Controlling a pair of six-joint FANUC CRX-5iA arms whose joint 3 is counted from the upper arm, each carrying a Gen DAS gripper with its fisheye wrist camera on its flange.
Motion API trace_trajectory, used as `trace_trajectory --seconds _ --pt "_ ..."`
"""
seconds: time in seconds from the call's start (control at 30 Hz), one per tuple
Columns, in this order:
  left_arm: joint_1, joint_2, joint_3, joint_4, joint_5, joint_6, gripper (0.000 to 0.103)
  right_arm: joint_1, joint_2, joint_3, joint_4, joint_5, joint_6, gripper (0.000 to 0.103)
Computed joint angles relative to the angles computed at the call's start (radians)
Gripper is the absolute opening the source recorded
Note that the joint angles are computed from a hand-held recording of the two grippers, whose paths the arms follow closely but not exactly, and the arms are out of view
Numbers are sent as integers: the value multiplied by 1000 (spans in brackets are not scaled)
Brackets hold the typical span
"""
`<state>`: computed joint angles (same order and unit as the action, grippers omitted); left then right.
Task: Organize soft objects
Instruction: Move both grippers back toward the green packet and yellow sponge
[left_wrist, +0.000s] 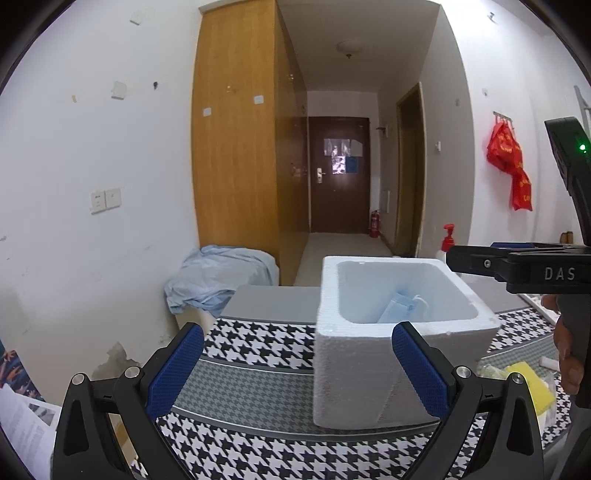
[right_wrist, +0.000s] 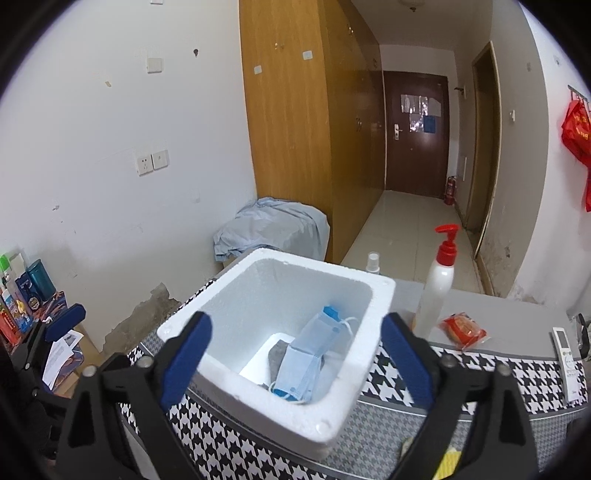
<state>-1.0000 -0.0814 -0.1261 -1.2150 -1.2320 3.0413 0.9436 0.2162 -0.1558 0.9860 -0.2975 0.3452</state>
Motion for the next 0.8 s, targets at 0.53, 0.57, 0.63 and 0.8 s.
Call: trace_trajectory --seconds 0.53,0.57,0.63,0.8 --pt "-38 34 47 -7 60 -48 102 -89 -139 -198 443 25 -423 101" --pt "-42 36 49 -11 65 -46 102 -96 -149 -211 473 23 -451 101" --pt "-50 38 51 -20 79 -41 102 -104 -165 -230 517 12 -493 101" --pt "-67 50 68 -28 105 -38 102 -124 -214 -285 589 -1 -575 102"
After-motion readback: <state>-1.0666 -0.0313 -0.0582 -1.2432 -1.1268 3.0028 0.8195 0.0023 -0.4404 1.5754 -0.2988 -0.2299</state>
